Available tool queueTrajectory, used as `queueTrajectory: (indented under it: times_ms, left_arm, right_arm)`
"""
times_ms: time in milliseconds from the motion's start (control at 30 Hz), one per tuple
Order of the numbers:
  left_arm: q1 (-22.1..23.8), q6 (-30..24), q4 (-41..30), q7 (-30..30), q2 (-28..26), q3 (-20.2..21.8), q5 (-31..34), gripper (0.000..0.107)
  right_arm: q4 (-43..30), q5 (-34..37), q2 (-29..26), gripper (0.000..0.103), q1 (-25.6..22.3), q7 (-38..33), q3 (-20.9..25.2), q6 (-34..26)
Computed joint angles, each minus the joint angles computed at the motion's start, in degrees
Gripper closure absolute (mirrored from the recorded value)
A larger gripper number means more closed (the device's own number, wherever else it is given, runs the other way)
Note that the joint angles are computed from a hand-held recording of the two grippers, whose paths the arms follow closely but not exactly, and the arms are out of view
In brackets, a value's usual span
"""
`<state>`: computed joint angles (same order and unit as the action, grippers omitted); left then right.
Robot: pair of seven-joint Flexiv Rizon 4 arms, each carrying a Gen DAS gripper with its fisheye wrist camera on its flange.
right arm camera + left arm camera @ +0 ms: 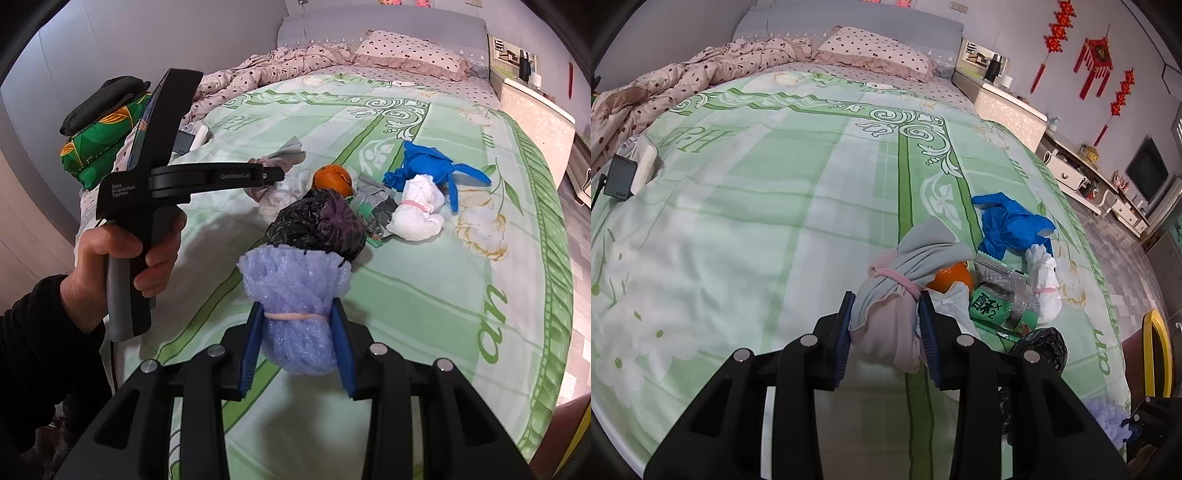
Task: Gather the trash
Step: 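Lift the pink cloth and purple mesh net toward the bin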
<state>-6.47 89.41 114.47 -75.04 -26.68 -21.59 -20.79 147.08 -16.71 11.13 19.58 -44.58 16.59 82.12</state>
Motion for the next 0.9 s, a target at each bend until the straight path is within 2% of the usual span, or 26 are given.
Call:
queueTrajectory:
  times_ms: [367,467,600,700,900]
  left_arm:
    - [7.18,2.87,8.00,1.22,8.47,-6.09,-4.02,0.074]
    - [6.96,2.92,9.31,1.68,10.67,-5.24,-4.76,0.074]
    - [8.06,3.29,11.58,4.21,13.27,-6.41,-8.03,0.074]
    - [10.32,3.30,13.49,8.13,14.76,-9.44,-12.77,0.074]
    - [6.67,1.83,15.63,11.03,14.96,-4.77,-16.02,0.074]
  right_arm:
    - [1.56,-1.95,8.39,0.069,-1.15,4.80,2.56,-3.77]
    - [1.79,-1.93,10.05,0.069,-0.86,5.21,2.69,-4.52]
    - [2.15,-1.58,12.46,0.069,-0.12,5.69,3.28,-6.05]
    - [2.37,-0.93,13.73,0.069,0.63,5.69,3.34,-7.11]
    - [2.65,-0.40,14.55,0.069,1.23,5.91,3.61,-7.84]
